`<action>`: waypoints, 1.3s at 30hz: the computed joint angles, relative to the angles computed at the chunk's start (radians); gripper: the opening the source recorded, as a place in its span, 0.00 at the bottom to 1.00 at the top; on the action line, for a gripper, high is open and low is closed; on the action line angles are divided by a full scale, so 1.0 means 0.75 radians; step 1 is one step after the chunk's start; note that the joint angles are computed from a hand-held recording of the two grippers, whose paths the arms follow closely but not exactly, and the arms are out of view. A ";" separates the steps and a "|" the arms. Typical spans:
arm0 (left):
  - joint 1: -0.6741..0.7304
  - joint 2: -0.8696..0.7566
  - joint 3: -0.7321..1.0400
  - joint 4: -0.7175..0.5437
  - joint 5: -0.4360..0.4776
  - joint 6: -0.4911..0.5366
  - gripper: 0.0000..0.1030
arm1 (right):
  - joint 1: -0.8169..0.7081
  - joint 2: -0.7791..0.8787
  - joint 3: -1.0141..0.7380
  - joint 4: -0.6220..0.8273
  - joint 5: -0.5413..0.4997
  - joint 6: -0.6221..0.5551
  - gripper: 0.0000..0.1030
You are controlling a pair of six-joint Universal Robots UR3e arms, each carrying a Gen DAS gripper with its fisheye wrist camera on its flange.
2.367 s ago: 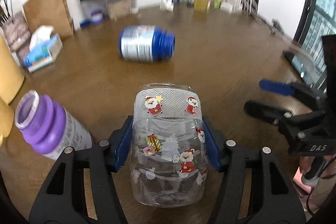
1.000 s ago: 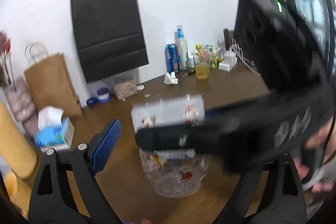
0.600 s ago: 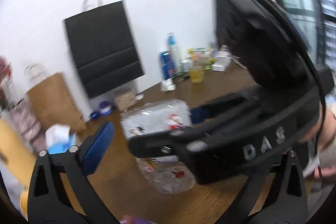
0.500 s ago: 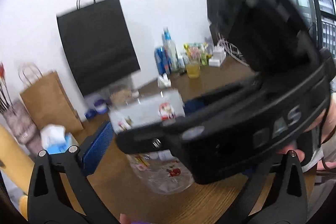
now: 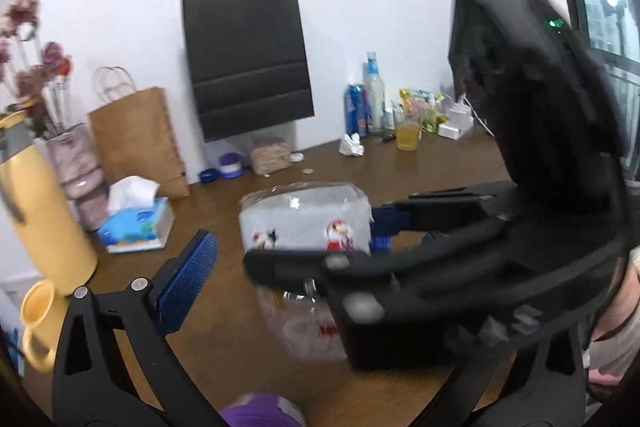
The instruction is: Flip cup upright
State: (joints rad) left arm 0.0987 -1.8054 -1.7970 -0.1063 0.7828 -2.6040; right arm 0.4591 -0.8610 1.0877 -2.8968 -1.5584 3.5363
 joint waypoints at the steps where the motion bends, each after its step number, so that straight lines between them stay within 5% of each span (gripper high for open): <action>1: 0.007 0.029 -0.069 0.071 0.019 -0.025 0.98 | 0.008 -0.015 0.029 -0.008 -0.014 -0.004 0.65; 4: 0.030 0.076 -0.195 0.129 0.032 -0.088 0.98 | 0.021 -0.042 0.097 -0.011 -0.052 -0.015 0.65; 15: -0.023 -0.085 -0.011 -0.219 0.113 -0.071 0.98 | 0.020 -0.020 0.196 -0.016 -0.152 -0.041 0.66; 25: -0.108 -0.206 0.032 -0.138 0.229 -0.040 0.97 | 0.006 0.057 0.168 -0.020 -0.122 -0.020 0.70; 35: -0.137 -0.244 0.050 -0.168 0.243 -0.006 0.73 | 0.013 0.004 0.274 -0.053 -0.105 -0.015 0.71; 39: -0.149 -0.282 0.105 -0.168 0.273 -0.053 0.72 | 0.012 -0.032 0.340 -0.103 -0.142 0.012 0.71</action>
State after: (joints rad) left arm -0.0132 -2.0170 -1.7179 -0.2322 0.9877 -2.6439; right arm 0.4678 -0.8847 1.3429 -2.9743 -1.6653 3.5450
